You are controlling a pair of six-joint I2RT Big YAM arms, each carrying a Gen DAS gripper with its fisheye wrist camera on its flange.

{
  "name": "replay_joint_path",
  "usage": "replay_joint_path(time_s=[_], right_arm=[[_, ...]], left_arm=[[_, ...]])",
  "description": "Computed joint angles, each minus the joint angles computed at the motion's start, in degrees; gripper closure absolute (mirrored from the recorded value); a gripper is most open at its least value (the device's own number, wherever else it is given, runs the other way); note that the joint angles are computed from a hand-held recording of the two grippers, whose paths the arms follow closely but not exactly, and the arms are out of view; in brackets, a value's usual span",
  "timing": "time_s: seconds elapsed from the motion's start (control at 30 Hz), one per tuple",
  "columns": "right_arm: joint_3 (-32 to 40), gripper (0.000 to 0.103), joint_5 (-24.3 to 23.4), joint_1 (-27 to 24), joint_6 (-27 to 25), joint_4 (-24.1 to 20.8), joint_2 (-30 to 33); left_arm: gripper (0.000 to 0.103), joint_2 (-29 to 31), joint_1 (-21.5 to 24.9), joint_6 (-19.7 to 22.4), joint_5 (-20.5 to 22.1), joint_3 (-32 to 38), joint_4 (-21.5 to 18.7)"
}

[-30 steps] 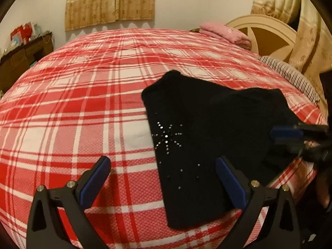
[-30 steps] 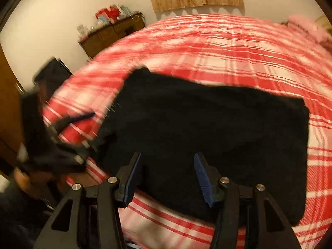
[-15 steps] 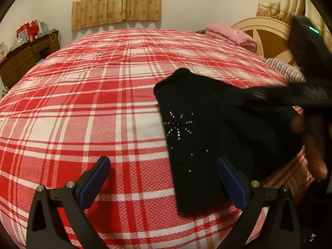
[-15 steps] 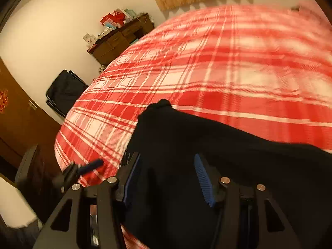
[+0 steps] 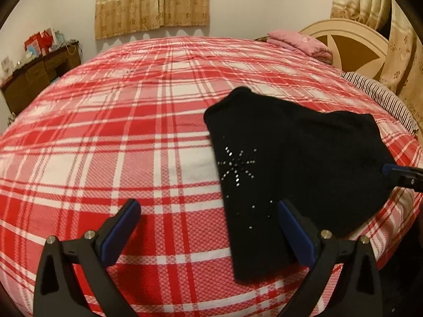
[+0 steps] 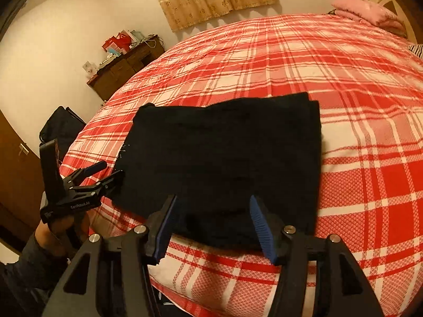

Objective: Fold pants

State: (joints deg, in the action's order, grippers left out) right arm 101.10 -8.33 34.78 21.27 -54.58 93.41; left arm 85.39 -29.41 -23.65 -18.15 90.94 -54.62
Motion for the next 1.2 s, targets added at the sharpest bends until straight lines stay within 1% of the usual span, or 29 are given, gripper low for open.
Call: replay_joint_path(time_s=[0.07,0.1,0.17,0.23,0.3,0.33,0.43,0.57,0.67,0.77,0.87,0.9,1.0,1.07,1.13,1.2], right_arm=[[1.0,0.044,-0.8,-0.2,0.5,-0.6,0.5],[0.6,0.045,-1.3,-0.4,0.8,0.0,0.0],[-1.0,0.044,-1.1,-1.0,2.6,3.2,-1.8],[-2.6,0.044,0.1,-1.7,3.1,4.8,-3.9],[-2.7,0.044,2.3,-2.3,3.3,4.5,-4.6],[-2.3,0.044,3.1,-2.6,3.2,3.6,-4.5],[-1.9,0.044,4.2,-3.4,3.9,2.1,-4.1],[-2.0,0.044,4.7,-4.1,4.4,1.9,-3.5],[-2.0,0.044,4.1,-4.5,5.1,2.4,-2.4],[-2.3,0.044,2.6,-5.2,5.9,3.2,-1.5],[-2.3,0.044,2.7,-5.5,6.6,3.4,-0.8],[-2.3,0.044,2.5,-5.6,6.8,3.4,-0.6],[-3.0,0.044,1.2,-6.2,7.5,4.3,-0.8],[-3.1,0.044,1.0,-6.3,7.5,4.5,-0.7],[-3.6,0.044,0.6,-6.6,8.0,5.1,-0.9],[-3.8,0.044,0.0,-6.8,8.4,5.6,-0.8]], left_arm=[[0.000,0.3,-0.3,0.8,-1.0,1.0,-0.5],[0.000,0.4,-0.5,1.2,-1.4,1.5,-0.5],[0.000,0.8,-0.6,2.0,-1.6,2.4,-0.5],[0.000,1.5,-0.6,2.9,-1.6,3.4,-0.2],[0.000,2.6,-0.7,3.5,-1.7,4.9,-0.7],[0.000,3.1,-0.7,3.7,-1.0,5.5,-0.5],[0.000,4.0,-0.7,3.9,-0.3,6.7,-0.6],[0.000,4.4,-1.0,3.6,0.2,7.4,-1.1],[0.000,4.6,-0.9,3.4,0.6,7.8,-1.0],[0.000,4.9,-0.4,3.4,3.7,7.7,-0.3],[0.000,6.0,-0.4,3.7,4.1,8.2,-0.7],[0.000,6.2,-0.3,3.4,4.9,8.2,-0.6],[0.000,6.4,0.7,1.5,8.8,7.4,0.1],[0.000,5.8,1.2,0.6,10.6,6.1,1.6],[0.000,5.6,1.3,1.4,11.2,5.8,2.0],[0.000,5.0,1.8,1.3,13.1,4.9,3.2]])
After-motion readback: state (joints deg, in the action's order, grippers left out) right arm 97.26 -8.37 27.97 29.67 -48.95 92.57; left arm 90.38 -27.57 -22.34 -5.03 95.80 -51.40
